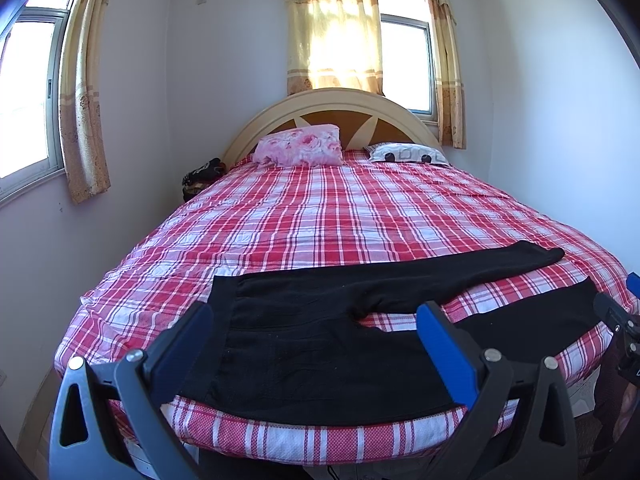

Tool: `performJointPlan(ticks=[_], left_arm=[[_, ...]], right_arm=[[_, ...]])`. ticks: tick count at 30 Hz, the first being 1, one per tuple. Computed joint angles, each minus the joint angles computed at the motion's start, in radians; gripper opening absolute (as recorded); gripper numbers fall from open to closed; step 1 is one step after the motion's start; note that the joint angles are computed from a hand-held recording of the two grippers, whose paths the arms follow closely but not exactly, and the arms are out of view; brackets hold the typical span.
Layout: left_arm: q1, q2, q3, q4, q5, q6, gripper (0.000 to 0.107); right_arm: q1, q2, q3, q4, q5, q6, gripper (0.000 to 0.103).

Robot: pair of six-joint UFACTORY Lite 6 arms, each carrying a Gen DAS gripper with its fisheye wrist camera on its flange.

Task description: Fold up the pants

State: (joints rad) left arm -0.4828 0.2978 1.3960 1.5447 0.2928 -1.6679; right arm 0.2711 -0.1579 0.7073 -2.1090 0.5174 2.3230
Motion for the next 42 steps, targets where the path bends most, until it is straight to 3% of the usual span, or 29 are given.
performJointPlan(ticks=[42], left_arm=[[0.004,0.009,-0.033,0.07,-0.005,-0.084,0.103]], right_arm=[[0.005,0.02,0.007,0.009,-0.004,-0.009,0.102]])
